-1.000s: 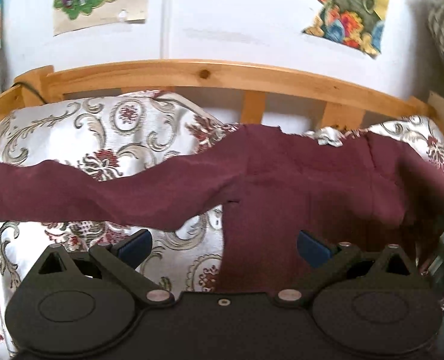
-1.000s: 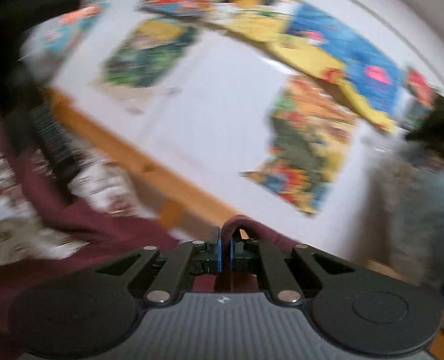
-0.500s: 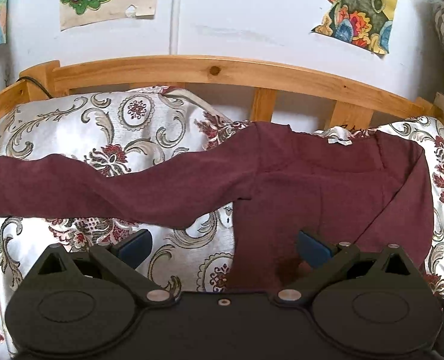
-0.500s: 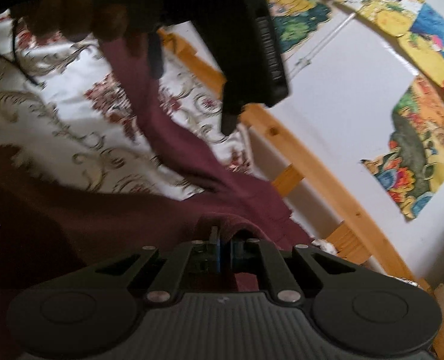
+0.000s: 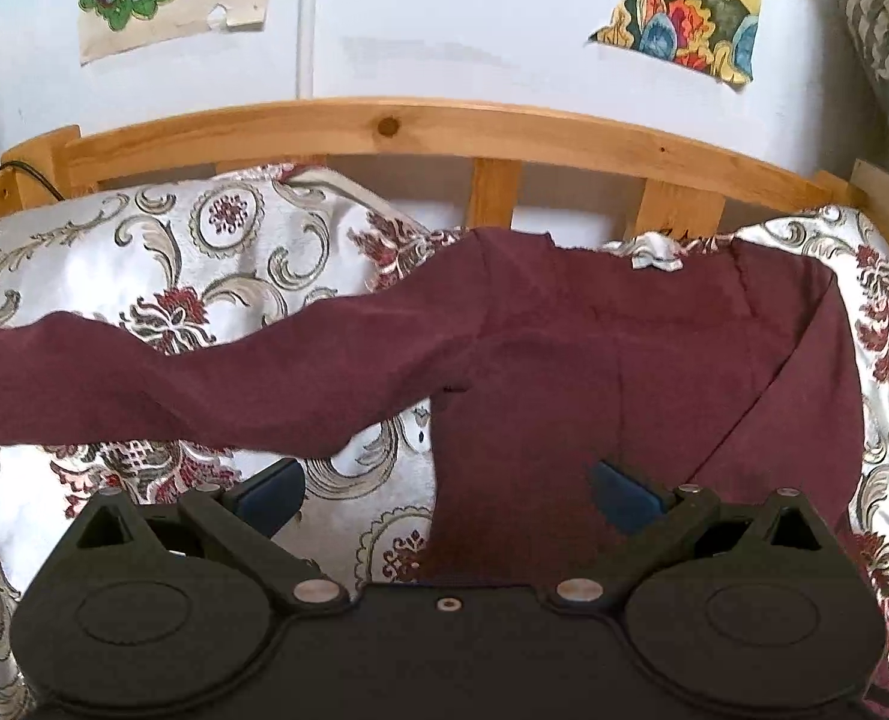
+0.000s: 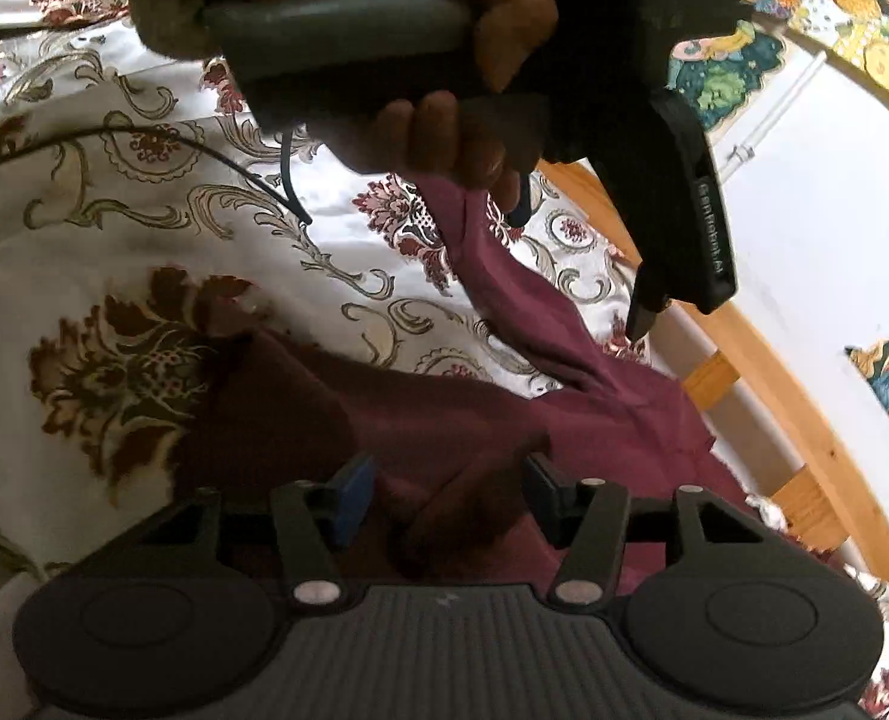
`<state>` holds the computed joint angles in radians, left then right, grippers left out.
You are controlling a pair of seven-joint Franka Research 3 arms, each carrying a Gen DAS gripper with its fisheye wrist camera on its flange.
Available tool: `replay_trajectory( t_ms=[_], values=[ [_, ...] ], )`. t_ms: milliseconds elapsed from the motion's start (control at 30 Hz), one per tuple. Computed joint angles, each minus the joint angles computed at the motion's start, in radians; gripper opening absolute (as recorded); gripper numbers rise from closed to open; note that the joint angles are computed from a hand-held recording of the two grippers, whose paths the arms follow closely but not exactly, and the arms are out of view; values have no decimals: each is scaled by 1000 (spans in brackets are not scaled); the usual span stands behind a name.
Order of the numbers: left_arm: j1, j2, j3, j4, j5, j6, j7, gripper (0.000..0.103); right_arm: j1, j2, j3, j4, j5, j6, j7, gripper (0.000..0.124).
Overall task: Fold small clothes
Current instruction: 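Lift the sleeve with the right gripper and lay it across the shirt body, then open the right gripper to release the sleeve and withdraw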
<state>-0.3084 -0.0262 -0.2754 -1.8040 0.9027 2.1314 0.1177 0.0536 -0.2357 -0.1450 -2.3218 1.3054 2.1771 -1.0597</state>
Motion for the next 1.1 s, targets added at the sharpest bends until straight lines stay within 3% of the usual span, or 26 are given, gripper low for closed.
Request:
replay_trajectory(
  t_ms=[133,267,400,567,633,700,800,900,933,1000,1100],
  values=[
    [3,13,6,-1,-34,20,20,102,-15,6,-10,29,-46,-41,93,66],
    [2,17,10,-20,-56,32,46,102,-26,16,-20,46,-6,-11,57,89],
    [0,1,7,-65,-90,38,83,102,-39,86,-6,115,71,115,121,93],
    [-9,5,-1,-90,-138,4,190,102,-33,228,46,282,305,389,282,96],
    [-12,5,-2,-94,-165,-3,219,102,-32,318,70,406,289,498,494,92],
    [-13,-2,-2,-107,-178,11,235,102,-50,409,78,530,159,516,802,78],
    [-15,4,-4,-104,-175,5,237,102,-54,531,83,677,-39,553,1088,68],
    [-17,23,-3,-79,-190,-25,209,102,-38,604,51,765,-289,485,1369,54],
    [-17,23,-1,-80,-198,-20,203,102,-37,622,45,790,-340,460,1436,49],
    [-17,17,1,-92,-201,0,198,102,-62,656,52,849,-391,372,1532,23],
    [-23,30,-3,-88,-188,-19,202,102,-98,670,86,873,-389,365,1593,13]
  ],
)
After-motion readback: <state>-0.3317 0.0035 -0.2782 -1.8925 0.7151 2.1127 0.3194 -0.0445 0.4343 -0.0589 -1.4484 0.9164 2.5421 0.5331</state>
